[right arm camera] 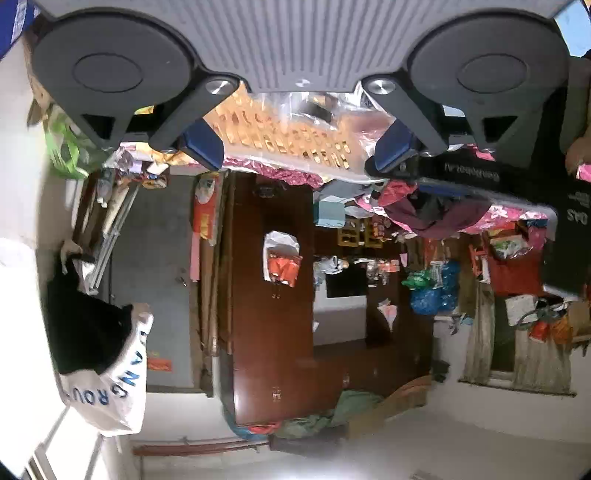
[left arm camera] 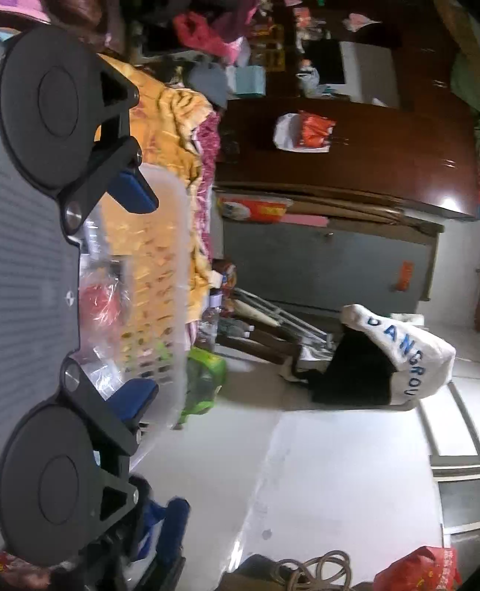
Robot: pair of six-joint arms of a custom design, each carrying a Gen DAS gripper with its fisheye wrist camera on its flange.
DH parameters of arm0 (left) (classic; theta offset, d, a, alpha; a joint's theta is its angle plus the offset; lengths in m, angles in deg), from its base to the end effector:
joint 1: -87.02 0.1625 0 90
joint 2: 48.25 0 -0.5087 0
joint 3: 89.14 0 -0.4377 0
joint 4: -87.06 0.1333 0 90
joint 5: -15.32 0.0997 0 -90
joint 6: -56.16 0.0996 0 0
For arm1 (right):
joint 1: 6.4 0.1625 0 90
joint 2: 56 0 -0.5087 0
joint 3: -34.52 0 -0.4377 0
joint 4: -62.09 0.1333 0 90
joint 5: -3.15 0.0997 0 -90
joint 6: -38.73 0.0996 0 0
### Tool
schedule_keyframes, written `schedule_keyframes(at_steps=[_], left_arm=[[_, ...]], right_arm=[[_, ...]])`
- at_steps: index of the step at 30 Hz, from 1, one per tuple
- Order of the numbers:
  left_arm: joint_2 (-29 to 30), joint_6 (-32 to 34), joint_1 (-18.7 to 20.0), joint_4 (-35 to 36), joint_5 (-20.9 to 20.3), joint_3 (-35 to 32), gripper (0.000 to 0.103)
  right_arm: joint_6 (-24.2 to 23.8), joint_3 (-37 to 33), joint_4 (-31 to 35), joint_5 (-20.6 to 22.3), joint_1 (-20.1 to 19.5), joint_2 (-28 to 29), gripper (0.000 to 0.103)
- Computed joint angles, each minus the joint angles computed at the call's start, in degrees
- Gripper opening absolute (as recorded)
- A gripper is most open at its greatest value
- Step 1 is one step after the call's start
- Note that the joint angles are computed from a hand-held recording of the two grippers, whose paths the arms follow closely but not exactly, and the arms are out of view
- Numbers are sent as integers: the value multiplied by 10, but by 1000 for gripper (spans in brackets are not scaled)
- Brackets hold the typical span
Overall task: Organize objects
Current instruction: 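Drop the red ball and white box into the white basket, then grasp the red wrapped pack with the left tool while the right tool grasps a clear bag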
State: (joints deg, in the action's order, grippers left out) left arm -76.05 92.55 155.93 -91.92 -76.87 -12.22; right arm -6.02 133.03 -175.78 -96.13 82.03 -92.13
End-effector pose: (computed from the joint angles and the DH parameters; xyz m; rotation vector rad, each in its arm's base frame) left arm -0.1947 -0.8646 0.0563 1.4131 2.5350 -1.0503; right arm 0.0975 -0.7226 0.1663 0.5735 -1.8414 1.5729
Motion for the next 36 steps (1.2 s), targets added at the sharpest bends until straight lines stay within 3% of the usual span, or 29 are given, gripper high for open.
schedule_keyframes(at_steps=[4, 7, 11, 15, 18, 20, 22, 26, 30, 33, 36], left_arm=[[-57, 24, 24, -71, -39, 114, 98], [-90, 66, 49, -101, -58, 203, 98], [-97, 79, 61, -118, -23, 265, 98], [-86, 94, 59, -150, -4, 283, 98], [-78, 104, 57, -155, 13, 284, 98], [-76, 104, 58, -153, 26, 283, 98], [-78, 98, 64, -140, 17, 282, 98], [-68, 120, 63, -179, 19, 295, 98], [-63, 132, 63, -199, 20, 299, 98], [-63, 133, 64, -198, 18, 298, 98], [-61, 133, 62, -199, 22, 297, 98]], right_arm=[[37, 88, -67, 46, -18, -9, 103], [53, 114, -73, 26, -31, 4, 103], [94, 93, -8, -25, -38, 19, 103], [99, 61, 49, -59, -30, 33, 103], [84, 38, 79, -94, -19, 44, 83], [81, 32, 106, -102, -19, 44, 81], [89, 28, 107, -94, -22, 45, 81], [89, 27, 110, -95, -24, 46, 80], [97, 38, 106, -96, -27, 38, 57], [101, 50, 87, -99, -30, 33, 57], [84, 41, 122, -106, -27, 35, 57]])
